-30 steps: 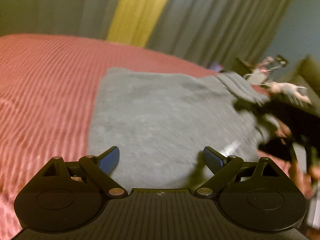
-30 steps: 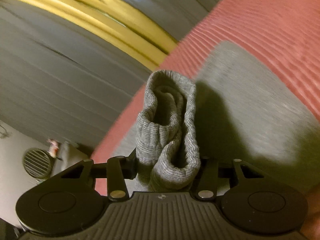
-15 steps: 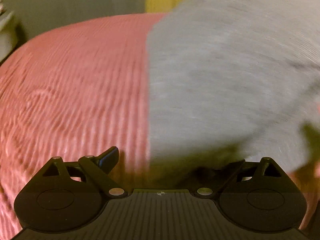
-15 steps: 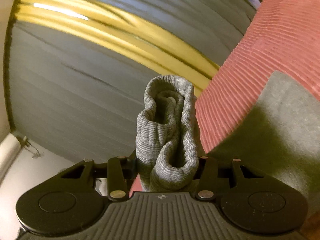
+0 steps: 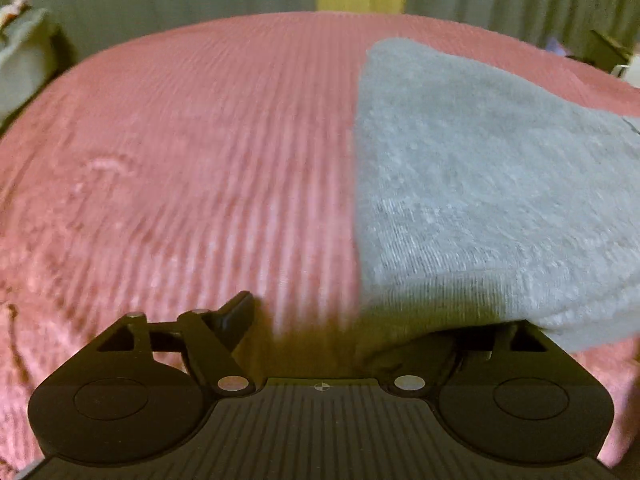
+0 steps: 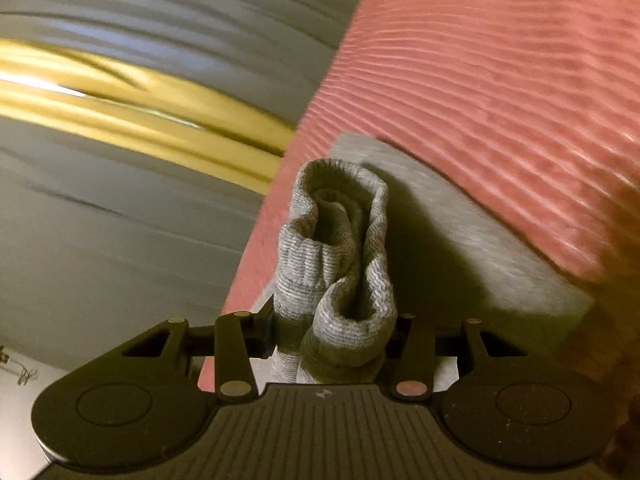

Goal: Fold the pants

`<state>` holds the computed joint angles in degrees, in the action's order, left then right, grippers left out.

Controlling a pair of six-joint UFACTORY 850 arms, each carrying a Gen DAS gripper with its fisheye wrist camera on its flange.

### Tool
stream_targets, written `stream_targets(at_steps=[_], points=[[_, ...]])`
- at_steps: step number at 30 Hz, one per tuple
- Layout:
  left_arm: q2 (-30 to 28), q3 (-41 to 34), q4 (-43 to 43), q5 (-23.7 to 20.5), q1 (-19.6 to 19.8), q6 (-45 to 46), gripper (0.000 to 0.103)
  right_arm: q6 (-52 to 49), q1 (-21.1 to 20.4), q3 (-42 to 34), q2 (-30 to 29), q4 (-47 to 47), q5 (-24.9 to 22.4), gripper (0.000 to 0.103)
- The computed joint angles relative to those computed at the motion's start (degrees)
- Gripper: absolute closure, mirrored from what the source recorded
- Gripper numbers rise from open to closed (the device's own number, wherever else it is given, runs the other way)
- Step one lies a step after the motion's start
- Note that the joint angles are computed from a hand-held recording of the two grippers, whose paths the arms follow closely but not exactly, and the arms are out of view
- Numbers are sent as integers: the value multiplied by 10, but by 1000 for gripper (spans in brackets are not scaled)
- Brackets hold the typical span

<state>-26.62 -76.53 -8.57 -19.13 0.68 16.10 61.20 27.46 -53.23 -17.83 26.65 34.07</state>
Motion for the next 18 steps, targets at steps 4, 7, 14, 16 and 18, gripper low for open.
stream_targets(at_steps=[4,7,14,16,18], points=[[4,5,-53,4,2,72,14,-80,2,15,21,27,37,59],[0,1,-27,-3,-2,48,13,-134,-8,13,22,32,-16,51],[9,8,-97,9,5,112,14,-405,5,-4,29,279,-63,21],[17,15,-135,16,6,145,14,-506,22,4,41,346,-8,13],[26,21,-187,9,11,192,14,-517,23,11,49,336,-11,9]])
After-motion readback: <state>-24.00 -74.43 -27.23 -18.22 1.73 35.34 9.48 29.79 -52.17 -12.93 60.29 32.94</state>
